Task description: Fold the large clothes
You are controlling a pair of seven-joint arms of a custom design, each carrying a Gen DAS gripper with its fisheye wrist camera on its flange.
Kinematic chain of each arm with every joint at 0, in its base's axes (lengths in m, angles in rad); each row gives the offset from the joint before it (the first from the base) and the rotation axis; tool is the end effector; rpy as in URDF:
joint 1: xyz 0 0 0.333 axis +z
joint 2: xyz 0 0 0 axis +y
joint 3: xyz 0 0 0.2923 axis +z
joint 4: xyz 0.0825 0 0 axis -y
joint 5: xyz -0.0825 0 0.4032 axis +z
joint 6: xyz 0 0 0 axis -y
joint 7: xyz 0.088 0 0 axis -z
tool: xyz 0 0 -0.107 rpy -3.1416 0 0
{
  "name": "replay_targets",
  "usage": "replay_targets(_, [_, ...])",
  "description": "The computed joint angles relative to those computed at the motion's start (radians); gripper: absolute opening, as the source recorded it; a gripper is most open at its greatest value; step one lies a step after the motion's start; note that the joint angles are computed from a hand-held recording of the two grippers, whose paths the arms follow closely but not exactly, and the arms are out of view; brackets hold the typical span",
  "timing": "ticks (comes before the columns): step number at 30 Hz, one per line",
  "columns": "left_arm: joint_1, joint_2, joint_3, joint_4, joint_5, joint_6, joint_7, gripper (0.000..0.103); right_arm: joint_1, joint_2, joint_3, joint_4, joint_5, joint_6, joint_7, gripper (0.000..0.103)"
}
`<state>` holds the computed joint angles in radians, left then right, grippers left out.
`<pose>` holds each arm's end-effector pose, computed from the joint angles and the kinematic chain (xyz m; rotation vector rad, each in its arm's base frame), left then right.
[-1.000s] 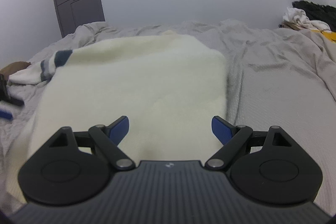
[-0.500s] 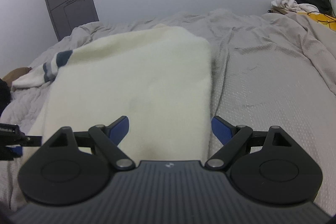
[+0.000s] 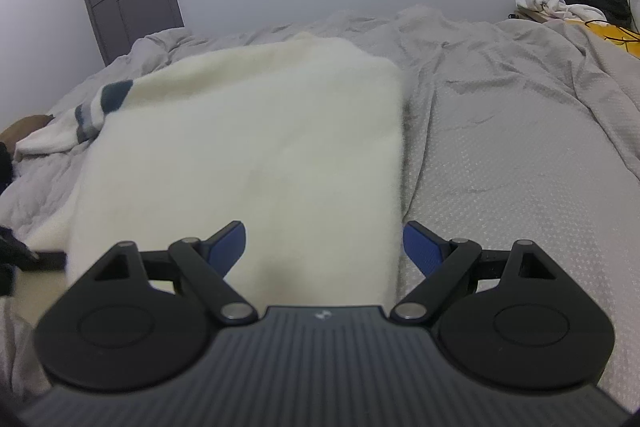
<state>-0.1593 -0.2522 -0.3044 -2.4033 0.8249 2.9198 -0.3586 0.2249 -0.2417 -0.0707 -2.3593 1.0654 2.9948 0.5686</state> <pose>0.4410 -0.2758 0.4426 -2.4263 1.1274 -1.1818 0.5207 0.0165 0.4638 -1.7072 1.4609 -0.5997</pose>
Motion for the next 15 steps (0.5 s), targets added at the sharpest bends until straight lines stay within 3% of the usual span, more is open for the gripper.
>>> replay_targets(4, [0.056,-0.133,-0.056,-0.057,0.107,-0.067,-0.155,0.012,0.043,-0.023,-0.036,0.002,0.129,-0.012,-0.125,0.087])
replay_targets(6, [0.039,-0.176,-0.056,-0.071,0.077,-0.142,-0.161,0.012,0.048,-0.034,-0.042,0.006,0.187,-0.033,-0.178,0.087])
replay_targets(10, [-0.025,-0.179,-0.01,-0.07,-0.059,-0.261,-0.068,0.013,0.038,-0.046,-0.039,0.01,0.242,-0.101,-0.233,0.087])
replay_targets(15, [-0.055,-0.104,0.018,-0.018,-0.149,-0.333,0.036,0.014,-0.009,-0.013,-0.007,0.023,0.119,-0.189,-0.112,0.087])
